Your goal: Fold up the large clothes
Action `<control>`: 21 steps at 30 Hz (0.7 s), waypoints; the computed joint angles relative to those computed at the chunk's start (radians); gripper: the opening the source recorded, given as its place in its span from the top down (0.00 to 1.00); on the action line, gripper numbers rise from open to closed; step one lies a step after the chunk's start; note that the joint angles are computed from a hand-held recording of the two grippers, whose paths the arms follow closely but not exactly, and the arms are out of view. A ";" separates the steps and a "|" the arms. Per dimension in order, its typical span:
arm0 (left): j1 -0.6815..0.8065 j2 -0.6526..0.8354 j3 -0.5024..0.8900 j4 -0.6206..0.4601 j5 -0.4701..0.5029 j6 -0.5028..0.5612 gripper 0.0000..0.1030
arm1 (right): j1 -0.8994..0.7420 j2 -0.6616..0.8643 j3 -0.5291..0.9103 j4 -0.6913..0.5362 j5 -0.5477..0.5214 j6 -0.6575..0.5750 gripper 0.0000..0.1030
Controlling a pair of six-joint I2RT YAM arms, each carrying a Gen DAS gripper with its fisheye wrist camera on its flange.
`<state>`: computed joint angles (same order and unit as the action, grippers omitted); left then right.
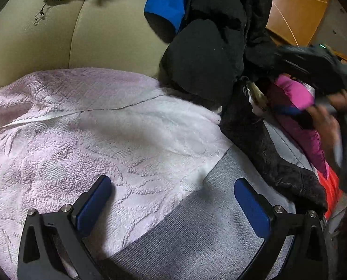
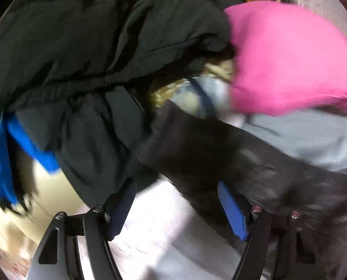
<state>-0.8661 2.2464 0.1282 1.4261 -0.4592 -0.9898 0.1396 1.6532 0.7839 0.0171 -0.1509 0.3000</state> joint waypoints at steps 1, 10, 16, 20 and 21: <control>-0.003 0.006 0.000 0.007 -0.005 0.001 0.00 | 0.013 0.031 0.031 -0.008 0.018 0.001 0.27; -0.017 0.020 0.013 0.005 -0.032 0.004 0.00 | 0.093 0.263 0.232 -0.096 0.170 -0.023 0.88; -0.016 0.009 0.024 -0.026 -0.031 0.003 0.00 | 0.026 -0.018 -0.013 -0.063 0.144 -0.092 0.89; -0.014 -0.025 0.035 -0.083 -0.027 0.004 0.00 | -0.143 -0.346 -0.159 -0.179 0.052 -0.154 0.89; -0.012 -0.036 0.036 -0.097 -0.024 0.005 0.00 | -0.206 -0.458 -0.187 -0.248 0.019 -0.187 0.89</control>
<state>-0.8785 2.2108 0.1643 1.3292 -0.4836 -0.9851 -0.0667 1.1950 0.5972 -0.2307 -0.1324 0.1133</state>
